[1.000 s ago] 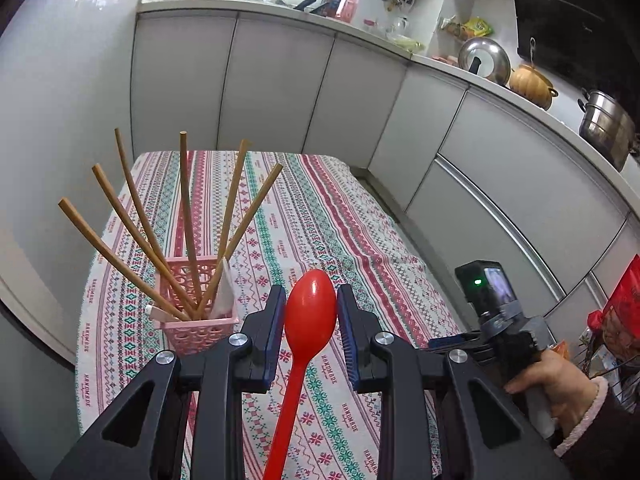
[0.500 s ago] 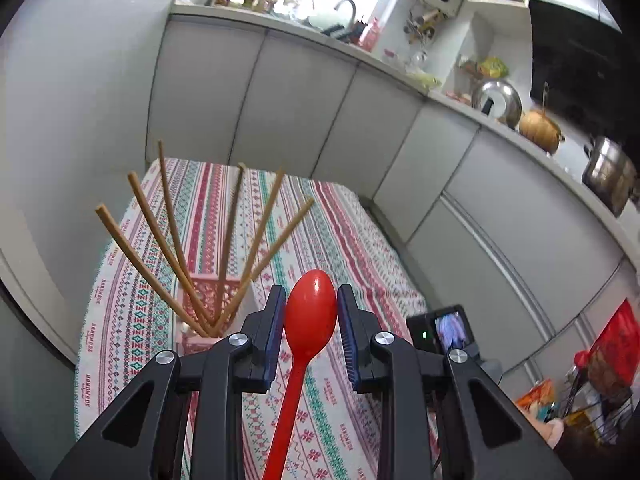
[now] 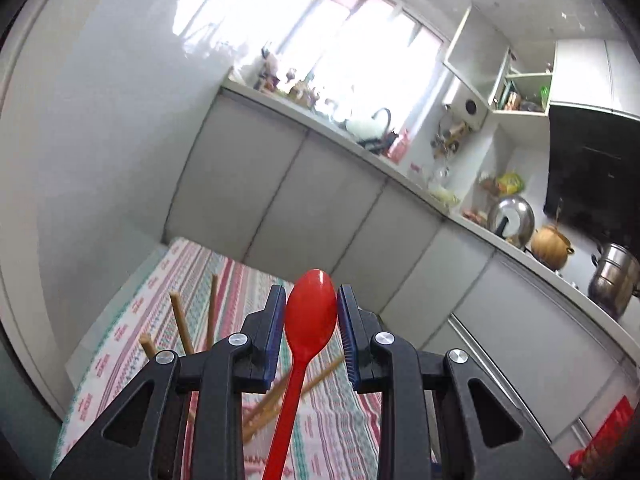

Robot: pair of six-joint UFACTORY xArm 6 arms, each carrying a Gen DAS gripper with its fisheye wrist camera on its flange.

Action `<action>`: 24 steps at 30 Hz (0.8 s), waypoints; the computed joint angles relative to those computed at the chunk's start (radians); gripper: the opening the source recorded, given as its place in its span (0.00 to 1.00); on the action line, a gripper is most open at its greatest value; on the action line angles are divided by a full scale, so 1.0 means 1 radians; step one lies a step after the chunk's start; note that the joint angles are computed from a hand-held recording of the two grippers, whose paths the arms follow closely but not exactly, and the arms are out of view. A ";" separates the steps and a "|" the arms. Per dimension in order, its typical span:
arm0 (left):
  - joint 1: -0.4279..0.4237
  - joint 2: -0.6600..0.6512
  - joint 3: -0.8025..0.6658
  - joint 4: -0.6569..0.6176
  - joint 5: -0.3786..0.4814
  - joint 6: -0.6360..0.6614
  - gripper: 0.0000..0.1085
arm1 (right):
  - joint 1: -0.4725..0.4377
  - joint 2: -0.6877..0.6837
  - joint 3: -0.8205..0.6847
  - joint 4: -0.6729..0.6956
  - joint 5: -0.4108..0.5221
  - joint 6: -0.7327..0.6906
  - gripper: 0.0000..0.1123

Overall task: Organize utensils
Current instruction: 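Carry the red spoon and white paddle over the pink basket, then lower the spoon and paddle into the pink basket and open both tools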

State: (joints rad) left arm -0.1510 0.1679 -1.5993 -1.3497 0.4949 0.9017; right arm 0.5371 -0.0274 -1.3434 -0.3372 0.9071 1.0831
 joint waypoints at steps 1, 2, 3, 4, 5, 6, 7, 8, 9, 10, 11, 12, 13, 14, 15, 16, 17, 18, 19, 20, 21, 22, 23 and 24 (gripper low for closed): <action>-0.009 0.022 -0.024 -0.003 -0.026 0.004 0.25 | -0.003 -0.010 0.004 0.003 -0.017 -0.003 0.40; -0.020 0.044 -0.045 -0.014 -0.057 0.014 0.25 | -0.004 -0.013 0.004 0.006 -0.033 -0.004 0.40; -0.026 0.066 -0.072 -0.015 -0.075 0.013 0.25 | -0.008 -0.007 -0.004 0.013 -0.049 -0.012 0.40; -0.034 0.092 -0.101 -0.011 -0.095 0.003 0.25 | -0.010 0.000 -0.017 0.018 -0.059 -0.018 0.40; -0.041 0.115 -0.127 -0.017 -0.113 -0.003 0.25 | -0.013 0.006 -0.024 0.022 -0.070 -0.022 0.40; -0.045 0.136 -0.153 -0.014 -0.124 -0.017 0.25 | -0.014 0.009 -0.028 0.027 -0.078 -0.027 0.40; -0.052 0.155 -0.176 -0.023 -0.141 -0.024 0.25 | -0.015 0.013 -0.035 0.032 -0.084 -0.029 0.40; -0.059 0.173 -0.196 -0.028 -0.159 -0.031 0.26 | -0.016 0.012 -0.031 0.037 -0.091 -0.030 0.40; -0.067 0.186 -0.210 -0.035 -0.180 -0.029 0.26 | -0.020 0.011 -0.028 0.045 -0.101 -0.036 0.40; -0.076 0.195 -0.217 -0.044 -0.204 -0.016 0.26 | -0.027 0.013 -0.027 0.053 -0.109 -0.039 0.40; -0.087 0.204 -0.224 -0.048 -0.231 -0.002 0.26 | -0.031 0.013 -0.025 0.056 -0.114 -0.038 0.40; -0.097 0.215 -0.231 -0.051 -0.259 0.014 0.26 | -0.036 0.010 -0.019 0.060 -0.122 -0.035 0.40; -0.107 0.226 -0.235 -0.050 -0.287 0.026 0.26 | -0.041 0.004 -0.009 0.064 -0.132 -0.033 0.40; -0.115 0.236 -0.238 -0.045 -0.314 0.035 0.26 | -0.044 -0.001 -0.001 0.067 -0.139 -0.031 0.40; -0.120 0.236 -0.229 -0.058 -0.331 0.055 0.26 | -0.048 -0.007 0.007 0.071 -0.144 -0.031 0.40; -0.126 0.241 -0.226 -0.053 -0.345 0.057 0.26 | -0.050 -0.015 0.017 0.072 -0.150 -0.028 0.40; -0.129 0.249 -0.228 -0.042 -0.356 0.053 0.26 | -0.054 -0.023 0.026 0.074 -0.153 -0.028 0.40; -0.133 0.252 -0.226 -0.042 -0.365 0.061 0.26 | -0.056 -0.031 0.034 0.077 -0.157 -0.028 0.40; -0.137 0.258 -0.228 -0.041 -0.374 0.071 0.26 | -0.058 -0.037 0.041 0.077 -0.162 -0.026 0.40; -0.139 0.261 -0.229 -0.044 -0.376 0.083 0.26 | -0.060 -0.043 0.048 0.079 -0.166 -0.026 0.40; -0.140 0.264 -0.229 -0.036 -0.371 0.084 0.26 | -0.061 -0.049 0.053 0.080 -0.169 -0.026 0.40; -0.143 0.268 -0.232 -0.035 -0.373 0.086 0.26 | -0.061 -0.052 0.056 0.080 -0.172 -0.025 0.40; -0.145 0.271 -0.234 -0.034 -0.374 0.086 0.26 | -0.061 -0.055 0.059 0.082 -0.175 -0.025 0.40; -0.146 0.275 -0.234 -0.018 -0.373 0.073 0.26 | -0.061 -0.057 0.061 0.083 -0.178 -0.025 0.40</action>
State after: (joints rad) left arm -0.2973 0.4427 -1.8335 -1.3679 0.1222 0.9748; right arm 0.4763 -0.0847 -1.2828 -0.2546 0.7288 1.0581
